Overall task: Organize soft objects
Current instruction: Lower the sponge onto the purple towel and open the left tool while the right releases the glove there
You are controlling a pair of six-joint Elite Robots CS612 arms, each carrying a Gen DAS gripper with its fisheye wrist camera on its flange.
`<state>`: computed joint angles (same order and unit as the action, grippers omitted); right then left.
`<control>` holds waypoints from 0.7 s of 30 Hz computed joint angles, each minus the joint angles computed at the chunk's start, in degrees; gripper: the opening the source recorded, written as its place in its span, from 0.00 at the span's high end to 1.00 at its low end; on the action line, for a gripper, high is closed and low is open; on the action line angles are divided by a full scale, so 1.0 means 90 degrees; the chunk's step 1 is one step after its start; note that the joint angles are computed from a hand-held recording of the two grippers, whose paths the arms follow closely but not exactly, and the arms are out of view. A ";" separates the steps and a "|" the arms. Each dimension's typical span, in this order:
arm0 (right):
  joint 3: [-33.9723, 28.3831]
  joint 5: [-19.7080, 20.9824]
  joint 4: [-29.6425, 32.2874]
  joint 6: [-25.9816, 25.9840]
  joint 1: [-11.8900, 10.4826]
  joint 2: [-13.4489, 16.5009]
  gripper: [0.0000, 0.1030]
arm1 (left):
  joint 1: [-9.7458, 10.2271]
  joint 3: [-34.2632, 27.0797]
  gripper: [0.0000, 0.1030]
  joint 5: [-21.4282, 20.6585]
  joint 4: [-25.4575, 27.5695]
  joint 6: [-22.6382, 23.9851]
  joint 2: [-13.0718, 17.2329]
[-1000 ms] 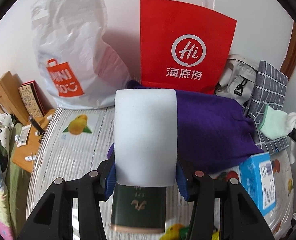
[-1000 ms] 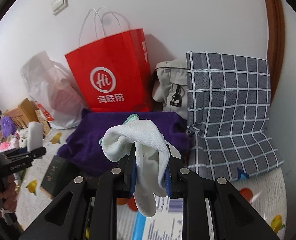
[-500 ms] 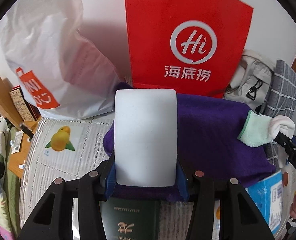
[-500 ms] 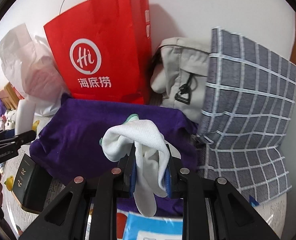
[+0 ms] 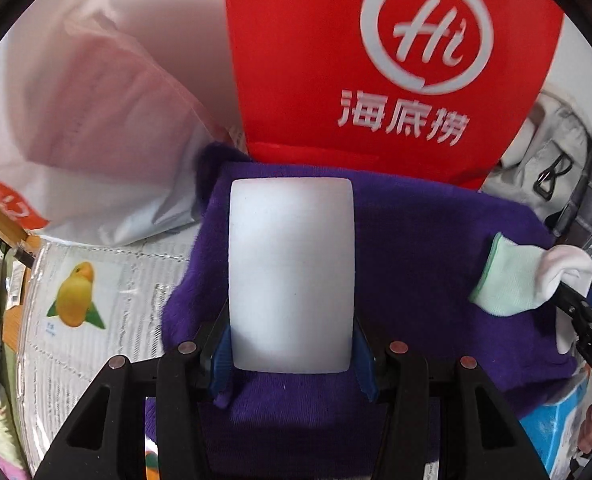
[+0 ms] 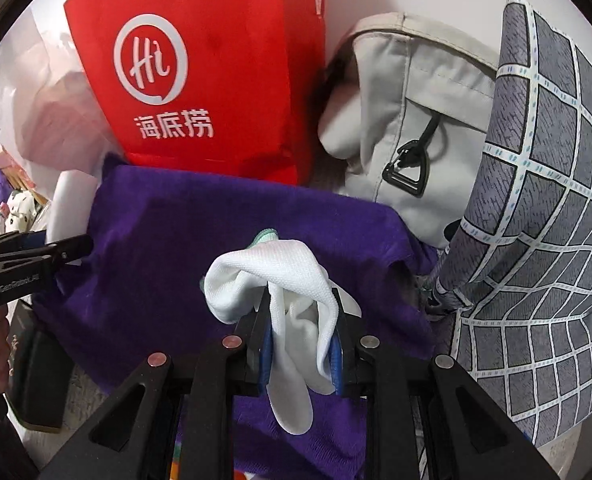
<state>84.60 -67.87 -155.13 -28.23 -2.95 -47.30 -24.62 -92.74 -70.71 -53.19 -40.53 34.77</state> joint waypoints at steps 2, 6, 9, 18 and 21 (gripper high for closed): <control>-0.0063 0.0114 0.0216 0.0004 -0.0024 0.0037 0.78 | 0.0028 0.0007 0.54 -0.0095 -0.0115 0.0018 0.0046; -0.0127 0.0069 0.0372 -0.0016 -0.0024 0.0100 0.78 | 0.0131 0.0067 0.54 -0.0495 -0.0161 -0.0014 0.0085; -0.0174 0.0071 0.0490 -0.0066 0.0000 0.0133 0.77 | 0.0149 0.0022 0.54 -0.0551 -0.0312 -0.0001 0.0126; -0.0203 -0.0071 0.0453 -0.0059 0.0117 0.0218 0.75 | 0.0231 0.0105 0.51 -0.0797 -0.0381 0.0004 0.0123; -0.0212 -0.0034 0.0443 -0.0070 0.0122 0.0229 0.69 | 0.0263 0.0060 0.33 -0.0917 -0.0392 -0.0030 0.0162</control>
<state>82.70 -68.17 -151.15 -28.86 -1.85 -45.24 -22.25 -92.19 -78.96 -56.72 -40.80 36.22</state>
